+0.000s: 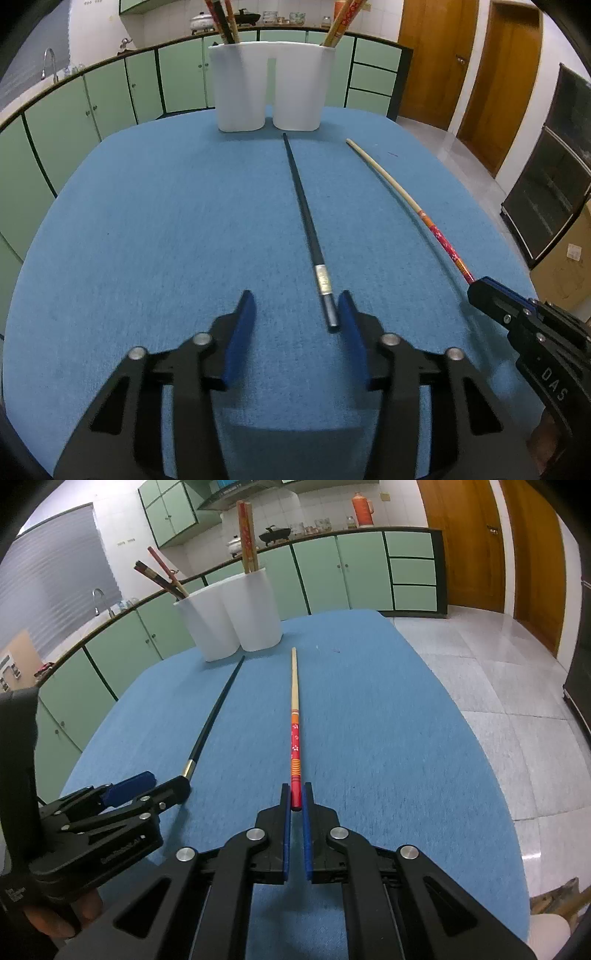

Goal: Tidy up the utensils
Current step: 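Close the right tool on a red-patterned chopstick while the left tool grasps the black one, then carry both chopsticks into the white holder and open both tools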

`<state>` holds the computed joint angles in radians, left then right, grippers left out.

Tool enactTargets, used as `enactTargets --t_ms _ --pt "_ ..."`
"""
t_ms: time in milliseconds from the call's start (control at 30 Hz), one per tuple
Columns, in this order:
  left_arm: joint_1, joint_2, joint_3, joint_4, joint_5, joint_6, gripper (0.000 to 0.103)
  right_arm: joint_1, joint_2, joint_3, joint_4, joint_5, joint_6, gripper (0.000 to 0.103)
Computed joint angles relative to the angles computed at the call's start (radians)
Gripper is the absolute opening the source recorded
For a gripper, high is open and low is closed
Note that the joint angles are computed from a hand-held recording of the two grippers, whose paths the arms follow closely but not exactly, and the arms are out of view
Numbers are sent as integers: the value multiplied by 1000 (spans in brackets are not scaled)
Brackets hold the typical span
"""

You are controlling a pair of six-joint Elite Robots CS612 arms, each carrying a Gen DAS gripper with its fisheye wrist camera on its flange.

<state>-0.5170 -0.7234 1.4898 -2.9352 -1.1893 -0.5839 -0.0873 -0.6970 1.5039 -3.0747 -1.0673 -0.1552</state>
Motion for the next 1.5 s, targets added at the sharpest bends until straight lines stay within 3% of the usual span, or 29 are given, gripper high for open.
enactTargets --t_ms 67,167,367,633,1500 --pt "0 0 -1 1 -2 7 17 0 -1 2 -6 0 2 6" --pt "2 0 -1 -2 -14 13 6 1 -3 4 -14 -5 -2 6" --pt "8 -11 10 -11 -29 17 6 5 -13 11 -35 -21 -20 6" --pt "-3 -47 47 -58 25 43 6 9 -37 29 -82 -24 -46 6" --pt "-15 -118 92 -296 152 156 6 -1 -91 21 -236 98 39 6"
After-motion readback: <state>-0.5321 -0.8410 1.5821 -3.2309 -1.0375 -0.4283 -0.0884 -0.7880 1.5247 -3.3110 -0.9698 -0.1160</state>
